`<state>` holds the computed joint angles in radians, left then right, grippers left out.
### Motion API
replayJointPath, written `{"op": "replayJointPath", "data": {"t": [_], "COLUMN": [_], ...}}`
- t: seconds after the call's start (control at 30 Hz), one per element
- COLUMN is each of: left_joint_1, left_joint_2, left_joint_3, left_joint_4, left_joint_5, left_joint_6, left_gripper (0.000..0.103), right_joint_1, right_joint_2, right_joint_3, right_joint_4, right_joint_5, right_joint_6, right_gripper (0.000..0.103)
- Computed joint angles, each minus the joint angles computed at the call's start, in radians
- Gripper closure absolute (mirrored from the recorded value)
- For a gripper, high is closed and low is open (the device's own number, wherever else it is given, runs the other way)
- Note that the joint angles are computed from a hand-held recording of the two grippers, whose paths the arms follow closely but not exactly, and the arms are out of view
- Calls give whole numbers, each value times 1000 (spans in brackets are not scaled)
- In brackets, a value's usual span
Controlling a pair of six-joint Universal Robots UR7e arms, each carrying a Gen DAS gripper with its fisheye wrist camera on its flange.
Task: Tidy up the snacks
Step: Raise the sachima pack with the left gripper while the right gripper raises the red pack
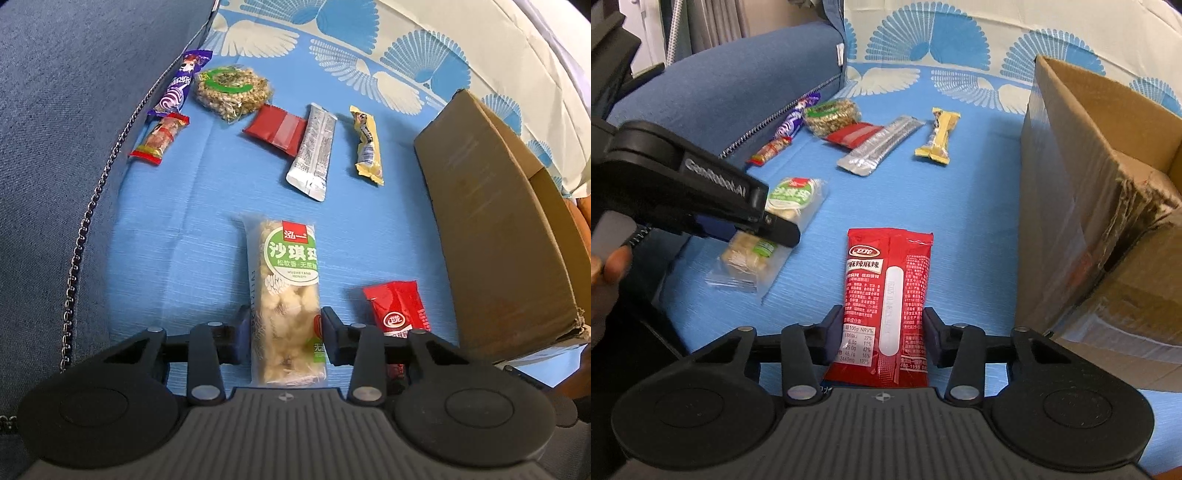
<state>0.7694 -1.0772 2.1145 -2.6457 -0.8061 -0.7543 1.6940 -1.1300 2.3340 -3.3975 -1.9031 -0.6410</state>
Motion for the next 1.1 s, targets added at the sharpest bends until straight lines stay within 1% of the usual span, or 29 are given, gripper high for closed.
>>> {"op": "replayJointPath", "data": {"t": [0.23, 0.37, 0.47, 1.1], "left_joint_1": [-7, -13, -16, -16], "left_joint_2": [-13, -16, -20, -15], "left_joint_3": [31, 48, 55, 60], "left_joint_4": [-82, -139, -159, -184], "left_joint_5": [7, 9, 9, 12], "left_joint_6": [24, 46, 54, 66], "left_gripper": [60, 61, 61, 61], "right_joint_1": [0, -2, -2, -3], "right_joint_2": [-27, -38, -42, -38], "right_joint_3": [22, 29, 33, 32], "right_joint_4": [-41, -54, -58, -64], "right_joint_5": [45, 57, 59, 59], "right_joint_6": [-24, -28, -30, -41], "right_gripper": [58, 58, 58, 58]}}
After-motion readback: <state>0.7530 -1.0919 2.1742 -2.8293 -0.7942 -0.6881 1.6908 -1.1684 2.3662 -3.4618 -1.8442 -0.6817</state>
